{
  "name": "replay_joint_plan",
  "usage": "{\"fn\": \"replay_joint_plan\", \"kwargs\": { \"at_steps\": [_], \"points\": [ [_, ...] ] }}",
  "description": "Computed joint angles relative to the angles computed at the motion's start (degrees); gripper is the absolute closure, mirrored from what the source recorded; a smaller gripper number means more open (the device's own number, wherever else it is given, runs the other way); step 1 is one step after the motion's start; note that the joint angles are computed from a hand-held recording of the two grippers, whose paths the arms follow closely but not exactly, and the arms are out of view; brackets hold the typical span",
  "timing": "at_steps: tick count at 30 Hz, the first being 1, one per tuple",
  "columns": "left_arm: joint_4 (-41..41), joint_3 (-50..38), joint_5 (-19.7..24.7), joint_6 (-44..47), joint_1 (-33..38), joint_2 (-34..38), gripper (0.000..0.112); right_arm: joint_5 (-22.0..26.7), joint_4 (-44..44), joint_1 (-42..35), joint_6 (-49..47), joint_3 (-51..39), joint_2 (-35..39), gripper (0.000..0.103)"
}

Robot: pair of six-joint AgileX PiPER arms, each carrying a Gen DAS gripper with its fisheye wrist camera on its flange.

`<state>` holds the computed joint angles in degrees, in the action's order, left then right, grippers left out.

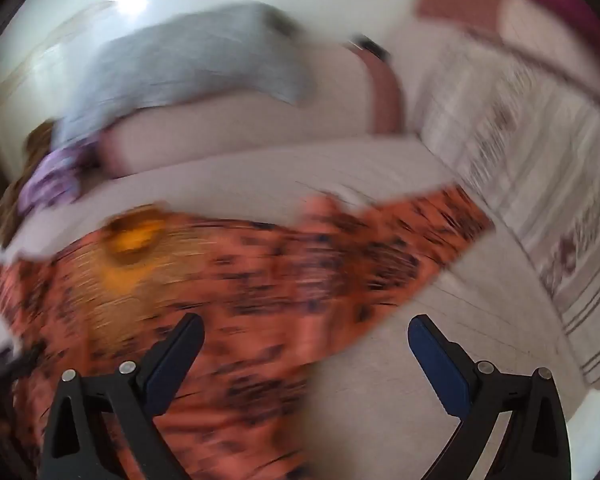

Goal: Fold small clothes

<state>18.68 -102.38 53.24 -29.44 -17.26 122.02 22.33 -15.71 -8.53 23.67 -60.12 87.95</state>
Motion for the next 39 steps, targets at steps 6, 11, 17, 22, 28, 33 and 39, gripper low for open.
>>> {"fn": "replay_joint_plan", "kwargs": {
  "at_steps": [6, 11, 17, 22, 28, 33, 39],
  "points": [
    [8.56, 9.81, -10.49, -10.96, -1.97, -3.46, 0.009, 8.46, 26.20, -22.04, -24.48, -25.35, 23.16, 0.026],
    [5.91, 10.94, -10.79, -9.10, -1.61, -4.02, 0.009, 21.93, 40.11, -31.64, -21.28, -51.98, 43.48, 0.054],
    [7.37, 7.74, -9.76, -9.81, -1.37, -2.12, 0.009, 21.24, 33.99, -31.52, -11.03, -69.69, 55.00, 0.067],
    [6.75, 1.29, -7.05, -9.88, -0.84, 0.85, 0.009, 15.98, 44.32, -32.08, -21.81, -68.24, 55.11, 0.097],
    [10.60, 2.70, -7.78, -10.62, -1.18, -4.10, 0.009, 6.67, 75.95, -30.47, -56.19, -38.09, 31.43, 0.097],
    [17.65, 9.05, -11.80, -12.90, -0.58, -12.10, 0.009, 9.98, 86.97, -22.22, -70.09, -18.51, 9.69, 0.097],
    [16.09, 15.39, -14.53, -10.76, 5.75, -17.98, 0.009, 3.19, 92.55, 2.96, -71.70, -9.37, 0.57, 0.097]
  ]
}}
